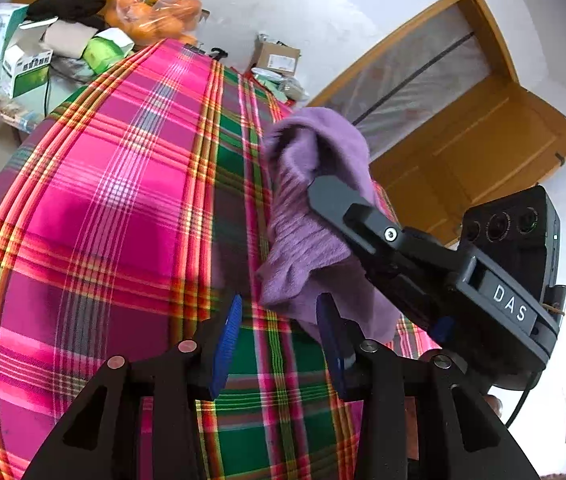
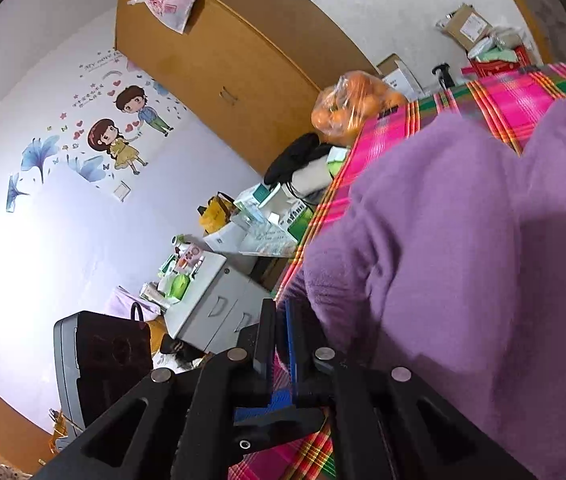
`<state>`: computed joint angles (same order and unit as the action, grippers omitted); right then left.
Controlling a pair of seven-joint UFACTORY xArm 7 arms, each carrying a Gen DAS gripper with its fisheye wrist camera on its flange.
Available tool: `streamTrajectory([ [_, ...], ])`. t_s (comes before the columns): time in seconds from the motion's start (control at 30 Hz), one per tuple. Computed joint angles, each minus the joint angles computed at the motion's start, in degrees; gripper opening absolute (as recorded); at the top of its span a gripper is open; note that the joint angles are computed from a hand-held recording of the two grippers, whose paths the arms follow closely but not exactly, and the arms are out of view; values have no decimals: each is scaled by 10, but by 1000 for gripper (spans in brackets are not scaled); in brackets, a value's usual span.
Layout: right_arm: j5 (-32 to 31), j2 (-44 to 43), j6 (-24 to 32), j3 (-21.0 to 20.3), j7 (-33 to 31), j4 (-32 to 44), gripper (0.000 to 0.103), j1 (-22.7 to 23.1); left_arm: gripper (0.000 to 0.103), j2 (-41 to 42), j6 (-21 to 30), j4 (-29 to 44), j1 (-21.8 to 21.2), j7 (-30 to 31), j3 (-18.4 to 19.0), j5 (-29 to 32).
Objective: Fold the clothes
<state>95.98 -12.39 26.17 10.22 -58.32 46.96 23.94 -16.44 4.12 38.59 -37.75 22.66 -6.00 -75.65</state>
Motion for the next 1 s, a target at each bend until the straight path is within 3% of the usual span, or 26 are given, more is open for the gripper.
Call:
streamTrajectory([
  [0.17, -18, -26, 1, -7, 12, -20, 6, -5, 41, 6, 0, -8, 14, -70, -9, 59],
  [0.3, -63, -74, -28, -19, 49, -60, 11, -16, 41, 3, -9, -15, 4, -92, -1, 79],
  [0.43, -96, -124, -61, -41, 89, -110, 19, -31, 41, 0, -19, -23, 16, -166, -18, 162],
  [0.57, -215, -168, -110, -38, 186, -165, 23, -55, 41, 5, -22, -23, 23, -223, -30, 239],
  [0.63, -302, -188, -122, -19, 252, -195, 28, -86, 42, 8, -19, -21, 30, -251, -39, 284],
  [0.73, -379, -217, -126, -10, 307, -235, 29, -118, 43, 18, -12, -11, 32, -285, -44, 339],
  [0.8, -390, -236, -128, -33, 316, -256, 29, -111, 43, 32, -3, 3, -2, -271, -13, 334],
  [0.87, -395, -256, -130, -60, 322, -275, 29, -100, 43, 49, 15, 24, -56, -209, 34, 270],
  [0.93, -427, -268, -137, -52, 360, -290, 39, -124, 45, 64, 40, 43, -62, -171, 38, 226],
  [1.0, -439, -269, -144, -63, 377, -296, 42, -122, 46, 81, 58, 61, -56, -145, 35, 196],
])
